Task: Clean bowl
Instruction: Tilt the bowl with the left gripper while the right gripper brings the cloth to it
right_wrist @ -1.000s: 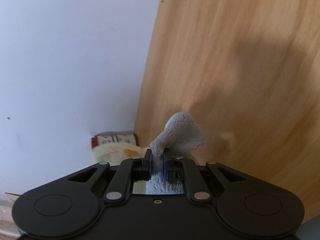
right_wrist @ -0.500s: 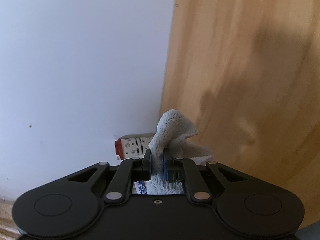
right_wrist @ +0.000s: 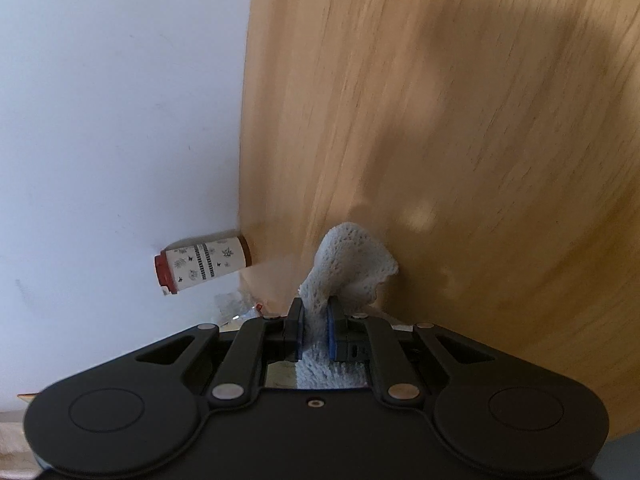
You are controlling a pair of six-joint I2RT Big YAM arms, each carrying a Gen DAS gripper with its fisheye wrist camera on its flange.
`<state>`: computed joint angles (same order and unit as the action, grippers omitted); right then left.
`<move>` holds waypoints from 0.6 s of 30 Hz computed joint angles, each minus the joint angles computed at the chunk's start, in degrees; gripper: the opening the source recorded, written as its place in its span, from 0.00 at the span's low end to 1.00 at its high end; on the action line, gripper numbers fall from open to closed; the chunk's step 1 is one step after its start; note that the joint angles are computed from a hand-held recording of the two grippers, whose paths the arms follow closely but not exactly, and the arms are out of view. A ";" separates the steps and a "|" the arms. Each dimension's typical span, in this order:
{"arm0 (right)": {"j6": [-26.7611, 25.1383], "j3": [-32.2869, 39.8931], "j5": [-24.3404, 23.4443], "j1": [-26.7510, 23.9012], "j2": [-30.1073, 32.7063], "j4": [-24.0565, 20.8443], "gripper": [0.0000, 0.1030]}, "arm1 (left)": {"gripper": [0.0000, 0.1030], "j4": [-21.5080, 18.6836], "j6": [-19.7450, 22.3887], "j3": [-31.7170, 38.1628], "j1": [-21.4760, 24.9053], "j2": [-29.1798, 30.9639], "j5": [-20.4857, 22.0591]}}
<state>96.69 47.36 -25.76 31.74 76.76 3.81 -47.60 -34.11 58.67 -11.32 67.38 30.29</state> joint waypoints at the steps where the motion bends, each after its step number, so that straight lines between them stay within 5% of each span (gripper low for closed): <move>1: -0.43 0.07 -0.06 -0.06 0.20 0.68 0.13 | 0.10 0.18 -0.13 -0.08 0.01 -0.03 -0.08; 13: -7.13 0.79 -2.25 -2.09 -1.27 3.30 0.13 | 0.10 0.18 3.42 0.89 -0.23 0.86 0.37; 18: -2.77 -1.57 -6.11 -3.68 -0.59 8.57 0.12 | 0.10 -1.28 6.79 1.68 -0.32 1.64 0.94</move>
